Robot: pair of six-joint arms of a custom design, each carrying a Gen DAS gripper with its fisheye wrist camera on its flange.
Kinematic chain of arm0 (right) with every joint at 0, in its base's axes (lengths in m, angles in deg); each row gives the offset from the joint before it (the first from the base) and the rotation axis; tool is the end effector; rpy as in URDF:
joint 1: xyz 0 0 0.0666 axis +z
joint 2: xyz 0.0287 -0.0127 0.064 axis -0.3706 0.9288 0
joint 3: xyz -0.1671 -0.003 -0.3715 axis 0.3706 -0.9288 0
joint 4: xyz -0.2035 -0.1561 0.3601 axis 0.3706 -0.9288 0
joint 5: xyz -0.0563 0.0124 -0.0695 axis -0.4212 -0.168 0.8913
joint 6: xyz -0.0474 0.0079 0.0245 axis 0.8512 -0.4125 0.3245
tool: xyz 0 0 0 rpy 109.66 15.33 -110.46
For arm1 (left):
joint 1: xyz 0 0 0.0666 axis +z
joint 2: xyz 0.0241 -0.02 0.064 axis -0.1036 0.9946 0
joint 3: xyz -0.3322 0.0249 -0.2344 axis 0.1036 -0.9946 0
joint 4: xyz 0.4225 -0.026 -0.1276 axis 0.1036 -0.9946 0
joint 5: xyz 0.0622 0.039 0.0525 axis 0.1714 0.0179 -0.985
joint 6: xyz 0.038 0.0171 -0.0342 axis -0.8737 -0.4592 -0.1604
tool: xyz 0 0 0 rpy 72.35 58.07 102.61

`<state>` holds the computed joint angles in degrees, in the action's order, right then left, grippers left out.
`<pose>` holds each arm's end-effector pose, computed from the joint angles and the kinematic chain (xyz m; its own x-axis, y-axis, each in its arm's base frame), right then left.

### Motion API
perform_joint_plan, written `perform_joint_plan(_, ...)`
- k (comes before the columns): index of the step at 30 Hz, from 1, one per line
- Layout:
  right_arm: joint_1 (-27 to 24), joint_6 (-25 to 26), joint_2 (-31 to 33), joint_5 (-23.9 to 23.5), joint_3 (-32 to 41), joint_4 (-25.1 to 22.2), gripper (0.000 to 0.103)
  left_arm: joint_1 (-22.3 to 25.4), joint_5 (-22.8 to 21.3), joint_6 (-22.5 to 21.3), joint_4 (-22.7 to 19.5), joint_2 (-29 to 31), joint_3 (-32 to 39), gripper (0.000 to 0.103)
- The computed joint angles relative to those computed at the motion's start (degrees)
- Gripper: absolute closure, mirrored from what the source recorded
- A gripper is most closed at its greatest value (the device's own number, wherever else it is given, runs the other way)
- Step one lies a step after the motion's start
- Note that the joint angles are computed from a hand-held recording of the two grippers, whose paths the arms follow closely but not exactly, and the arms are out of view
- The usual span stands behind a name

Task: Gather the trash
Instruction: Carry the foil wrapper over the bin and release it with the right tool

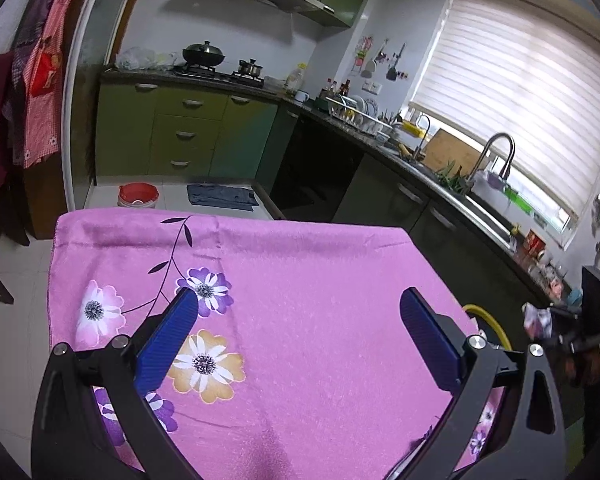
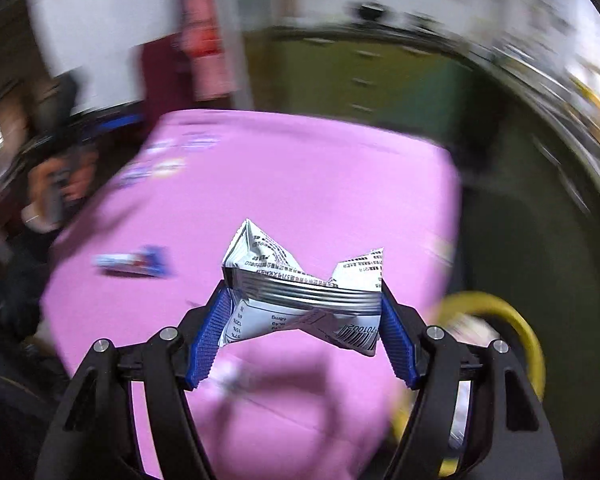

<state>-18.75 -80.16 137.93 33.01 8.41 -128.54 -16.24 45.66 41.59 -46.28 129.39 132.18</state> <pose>0.3914 0.0270 0.3875 -0.7524 -0.1507 -0.6413 -0.2612 0.9619 0.0804 0.5489 -0.1150 0.3666 -0.6024 -0.0071 -0.7982 0.4265 0.8424 -0.3294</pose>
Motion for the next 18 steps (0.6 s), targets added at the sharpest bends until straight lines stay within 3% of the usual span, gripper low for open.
perform_joint_plan(4,-11.8,-0.2,1.4,1.5,-1.5,-1.6,0.034,-0.9,-0.4,-1.4,-0.4,0.3,0.1,0.007)
perform_joint_plan(7,-16.5,-1.0,4.0,2.7,-2.0,-1.0,0.034,-1.5,-0.9,-2.4,-1.0,0.7,0.3,0.007)
perform_joint_plan(10,-19.3,-2.2,7.8,2.0,-0.8,0.0,0.033,-2.1,-1.0,-3.3,-1.7,1.2,0.6,0.007)
perform_joint_plan(15,-20.1,-4.0,13.9,5.1,1.6,1.1,0.028,-3.0,-1.4,-5.2,-2.5,1.5,0.7,0.007)
perform_joint_plan(18,-20.9,-5.8,13.8,5.6,1.2,2.3,0.026,-3.6,-1.0,-6.4,-2.8,1.2,0.5,0.007)
